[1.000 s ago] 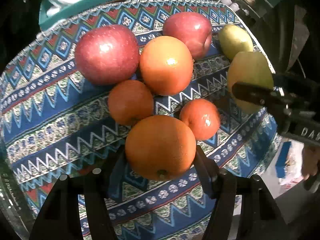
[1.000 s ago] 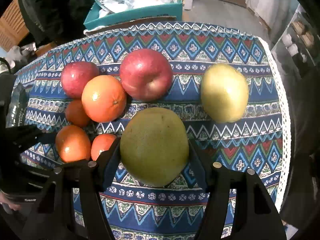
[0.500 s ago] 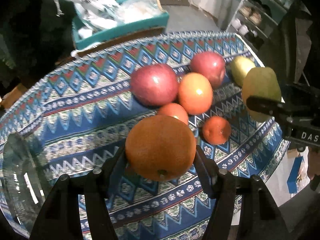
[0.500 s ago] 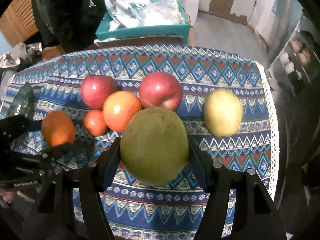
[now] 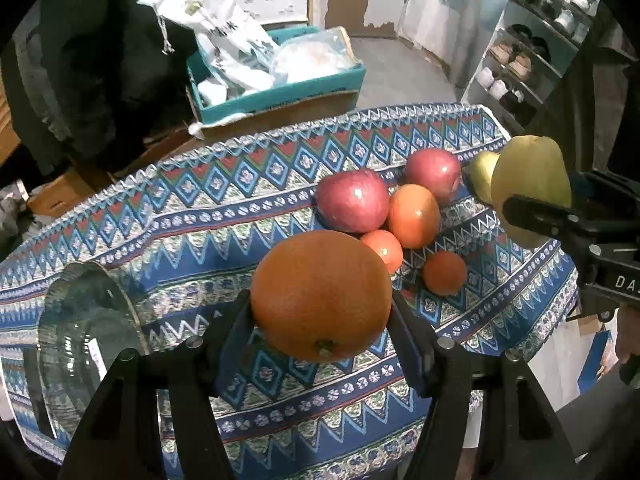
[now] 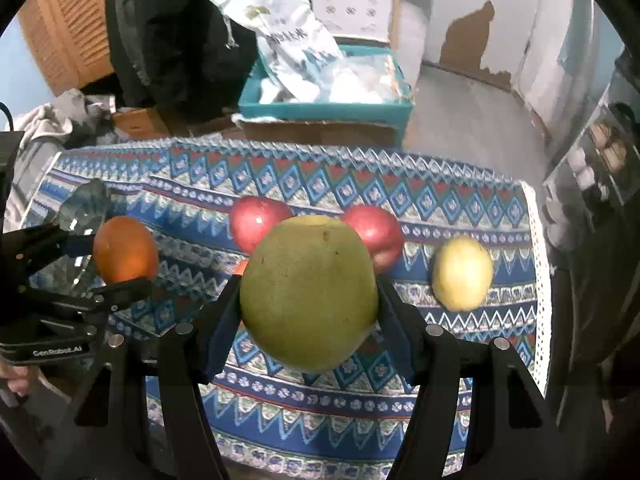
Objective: Organize fruits
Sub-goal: 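Lift and carry the green pear with the right gripper while the left carries the orange to the bowl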
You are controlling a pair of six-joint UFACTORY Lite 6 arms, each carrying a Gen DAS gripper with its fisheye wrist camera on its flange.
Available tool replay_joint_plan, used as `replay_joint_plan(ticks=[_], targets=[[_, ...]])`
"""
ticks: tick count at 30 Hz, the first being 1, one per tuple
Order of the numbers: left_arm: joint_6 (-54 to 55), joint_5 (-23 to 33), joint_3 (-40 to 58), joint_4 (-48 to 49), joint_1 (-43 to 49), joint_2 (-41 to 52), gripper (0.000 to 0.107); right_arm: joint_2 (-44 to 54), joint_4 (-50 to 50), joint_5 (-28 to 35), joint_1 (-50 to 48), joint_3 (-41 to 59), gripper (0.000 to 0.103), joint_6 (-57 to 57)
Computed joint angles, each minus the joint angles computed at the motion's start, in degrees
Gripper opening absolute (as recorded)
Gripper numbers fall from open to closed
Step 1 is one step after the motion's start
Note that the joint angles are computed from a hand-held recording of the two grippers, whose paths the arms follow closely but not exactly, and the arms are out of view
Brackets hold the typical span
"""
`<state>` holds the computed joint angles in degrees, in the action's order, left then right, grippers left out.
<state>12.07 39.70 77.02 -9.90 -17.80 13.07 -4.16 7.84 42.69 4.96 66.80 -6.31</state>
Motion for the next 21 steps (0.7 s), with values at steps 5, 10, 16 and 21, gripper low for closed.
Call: replay_joint_plan(ticks=[5,10,16,21], targets=[[1.8,1.0,-0.6,-1.2,2.0,-3.0,0.067,-0.3,0.8,0.7,2.4,3.2,0.064,0.7],[4.5,2.0,-1.7,-2.3,5.0,-6.8,0.067,-0.4,1.0,1.1,5.4,6.3,0.064,2.3],[8.1,3.6,-1.8,-4.0,9.3,-10.2,0.067,0.4,0.6,1.4,8.9,9.8,0.064,4.2],[11.5,5.3,-1.3,-6.8,13.5,-11.4,0.067,2.0,0.5,1.4,11.8,12.8,0.064,5.4]])
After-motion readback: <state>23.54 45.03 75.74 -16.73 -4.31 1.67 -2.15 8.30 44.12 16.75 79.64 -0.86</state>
